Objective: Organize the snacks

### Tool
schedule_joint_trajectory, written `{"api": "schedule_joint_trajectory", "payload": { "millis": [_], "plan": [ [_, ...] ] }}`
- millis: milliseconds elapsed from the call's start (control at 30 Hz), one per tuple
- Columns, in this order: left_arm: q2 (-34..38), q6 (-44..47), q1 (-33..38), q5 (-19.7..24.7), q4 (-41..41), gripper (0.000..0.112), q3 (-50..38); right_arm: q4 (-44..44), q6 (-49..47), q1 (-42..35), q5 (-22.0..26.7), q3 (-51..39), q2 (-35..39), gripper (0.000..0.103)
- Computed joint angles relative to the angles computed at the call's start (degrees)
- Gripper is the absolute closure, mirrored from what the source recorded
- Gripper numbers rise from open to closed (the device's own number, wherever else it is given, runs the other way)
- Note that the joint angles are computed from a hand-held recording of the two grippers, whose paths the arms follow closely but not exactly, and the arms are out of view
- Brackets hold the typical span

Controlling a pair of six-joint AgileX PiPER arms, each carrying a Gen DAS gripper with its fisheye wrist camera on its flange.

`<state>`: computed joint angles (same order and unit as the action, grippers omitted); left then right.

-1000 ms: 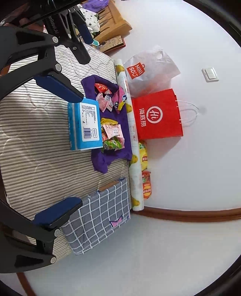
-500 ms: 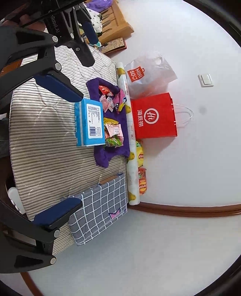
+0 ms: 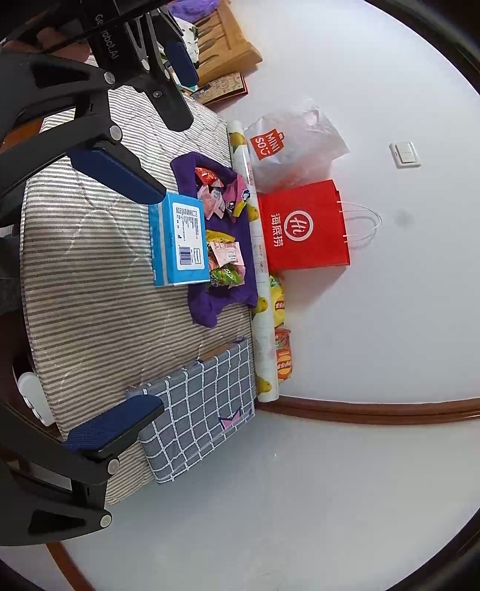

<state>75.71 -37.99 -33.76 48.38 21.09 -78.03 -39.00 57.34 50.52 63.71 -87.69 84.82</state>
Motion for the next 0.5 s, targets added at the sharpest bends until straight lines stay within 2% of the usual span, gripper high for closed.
{"api": "schedule_joint_trajectory", "payload": {
  "millis": [500],
  "plan": [
    [0.2, -1.5, -2.2, 1.3, 2.1, 0.022, -0.6, -1.4, 2.2, 0.3, 0.2, 3.0, -3.4, 0.001]
  ]
}}
